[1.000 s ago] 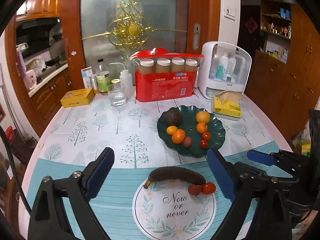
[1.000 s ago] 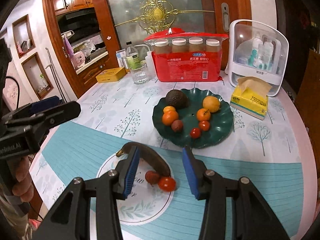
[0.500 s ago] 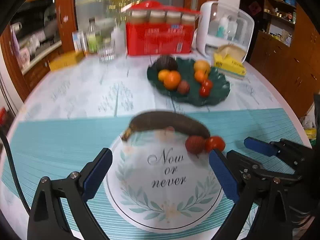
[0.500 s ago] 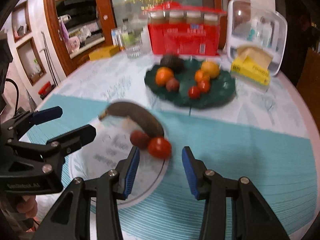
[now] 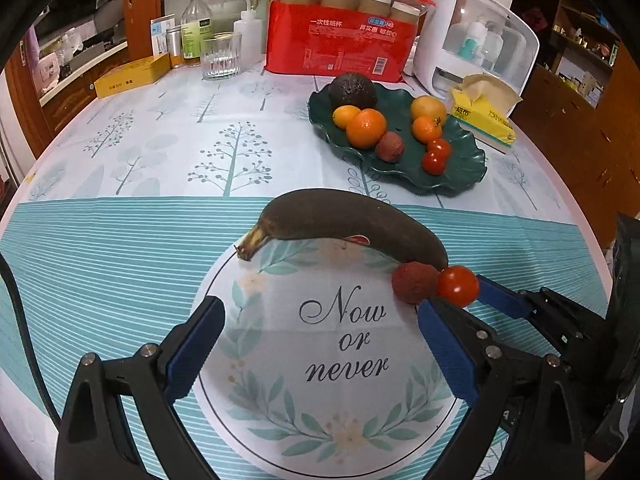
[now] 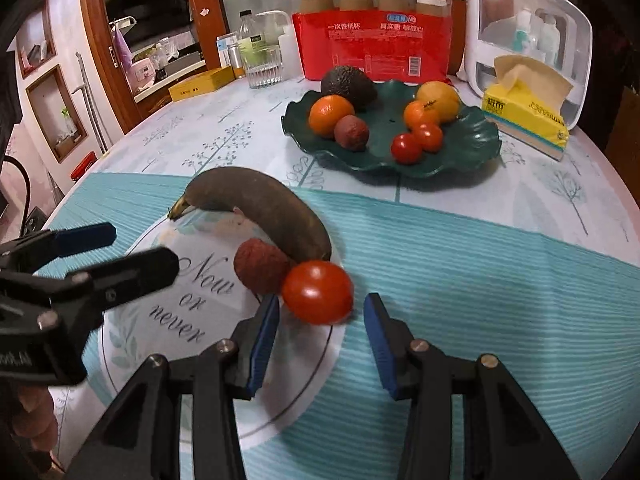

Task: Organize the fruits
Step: 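Grasp the lychee with the left tool while the right tool grasps a cherry tomato, then carry lychee and cherry tomato onto the green plate and open both tools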

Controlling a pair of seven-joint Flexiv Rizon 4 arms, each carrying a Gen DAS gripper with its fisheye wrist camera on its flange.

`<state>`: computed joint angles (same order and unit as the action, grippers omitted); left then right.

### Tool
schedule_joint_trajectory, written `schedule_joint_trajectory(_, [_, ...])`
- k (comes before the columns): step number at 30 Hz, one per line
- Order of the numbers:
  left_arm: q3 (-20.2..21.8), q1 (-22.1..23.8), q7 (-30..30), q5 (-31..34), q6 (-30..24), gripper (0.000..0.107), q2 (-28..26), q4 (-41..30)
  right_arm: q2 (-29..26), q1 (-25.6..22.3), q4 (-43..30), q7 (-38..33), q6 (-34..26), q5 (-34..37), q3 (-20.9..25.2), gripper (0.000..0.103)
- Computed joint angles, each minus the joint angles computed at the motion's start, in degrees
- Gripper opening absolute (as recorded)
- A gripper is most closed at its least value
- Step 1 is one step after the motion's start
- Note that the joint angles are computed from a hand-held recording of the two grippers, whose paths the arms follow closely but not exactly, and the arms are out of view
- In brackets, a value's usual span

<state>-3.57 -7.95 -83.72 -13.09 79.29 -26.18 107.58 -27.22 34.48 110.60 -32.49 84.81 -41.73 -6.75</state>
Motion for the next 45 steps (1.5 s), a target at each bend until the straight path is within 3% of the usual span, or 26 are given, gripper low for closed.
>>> schedule_joint_trajectory(3, [-0.2, -0.1, 0.1, 0.0, -0.3, 0.097, -0.4, -0.5, -0.1, 1.3, 0.2, 1.6, 0.8, -1.2, -2.0, 0.036])
schedule_joint_trajectory(5, [-1.1, 0.3, 0.7, -0.6, -0.7, 0.097, -0.7, -0.9, -0.1, 1.0, 0.6, 2.0, 1.9, -0.7, -2.0, 0.036])
schedule_joint_trajectory(9, [-1.3, -0.1, 1.1, -0.8, -1.8, 0.097, -1.7, -2.2, 2.0, 5.3, 3.2, 9.0, -0.3, -5.8, -8.8, 0.036])
schedule_joint_trajectory(15, [-2.8, -0.5, 2.6, -1.7, -3.4, 0.094, -3.5, -4.3, 3.9, 0.9, 5.0, 13.5, -0.8, -9.2, -5.7, 0.036])
schedule_joint_trajectory(20, [-2.9, -1.2, 3.1, -1.7, -5.7, 0.069, -5.3, -6.7, 4.0, -2.4, 4.8, 15.7, -1.6, -11.9, -2.6, 0.036])
schedule_joint_trajectory(24, [-0.8, -3.1, 1.8, -0.1, -6.0, 0.057, -6.0, -7.8, 4.1, -3.7, 4.7, 17.5, -2.1, -14.7, -1.4, 0.036])
schedule_joint_trajectory(28, [-2.2, -2.0, 2.9, -0.5, -5.8, 0.031, -5.9, -7.5, 4.1, -5.2, 4.5, 18.2, -2.5, -15.8, 0.1, 0.036])
schedule_joint_trajectory(38, [-4.3, 0.4, 5.0, -3.6, -3.6, 0.029, -1.7, -2.3, 5.5, -7.2, 5.4, 19.2, -3.6, -16.9, 2.8, 0.036])
schedule_joint_trajectory(45, [-6.3, 2.8, 11.3, -8.0, -5.5, 0.03, 5.1, -0.4, 7.5, -8.7, 3.8, 13.3, -5.8, -11.0, 6.4, 0.036])
